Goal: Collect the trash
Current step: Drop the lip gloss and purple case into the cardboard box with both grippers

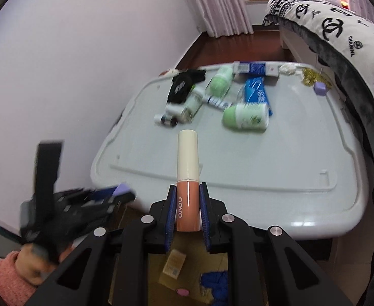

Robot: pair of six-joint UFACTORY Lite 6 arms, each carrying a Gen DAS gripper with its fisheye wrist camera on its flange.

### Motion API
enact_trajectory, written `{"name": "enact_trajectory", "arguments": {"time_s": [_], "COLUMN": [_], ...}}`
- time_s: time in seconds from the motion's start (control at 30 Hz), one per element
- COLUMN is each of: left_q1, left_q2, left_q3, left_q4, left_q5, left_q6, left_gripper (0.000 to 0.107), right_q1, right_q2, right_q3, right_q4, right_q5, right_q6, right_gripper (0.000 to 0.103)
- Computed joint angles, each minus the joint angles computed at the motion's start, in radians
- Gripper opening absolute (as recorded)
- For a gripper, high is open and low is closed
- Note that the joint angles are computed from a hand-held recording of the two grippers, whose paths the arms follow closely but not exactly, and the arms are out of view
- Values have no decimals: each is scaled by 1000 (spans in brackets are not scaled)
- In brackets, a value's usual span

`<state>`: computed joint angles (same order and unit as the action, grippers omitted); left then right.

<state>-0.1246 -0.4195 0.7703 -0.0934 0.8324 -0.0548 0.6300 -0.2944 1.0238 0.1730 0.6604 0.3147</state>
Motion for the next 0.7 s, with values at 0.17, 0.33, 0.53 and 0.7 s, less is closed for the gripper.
{"name": "enact_trajectory", "arguments": {"time_s": [0.17, 0.33, 0.53, 0.7], "left_q1": [-82, -126, -58, -43], "left_q2": [-202, -117, -8, -4], "left_q3": [-273, -436, -466, -468], "left_q4": [102, 58, 1, -5], "left_q5": [36, -24, -92, -104], "left_q6": [-96, -102, -6, 18], "left_gripper": [36, 52, 80, 81], "right_q1": [151, 233, 233, 221], "right_q2": [-61, -6, 94, 59], "right_q3": [-177, -367, -423, -431], "right_q4": [-75, -32, -118, -153], "right_q5": [6, -6, 4, 4], "right_q6": [240, 363, 479, 515], "right_gripper": [18, 34, 80, 83]}}
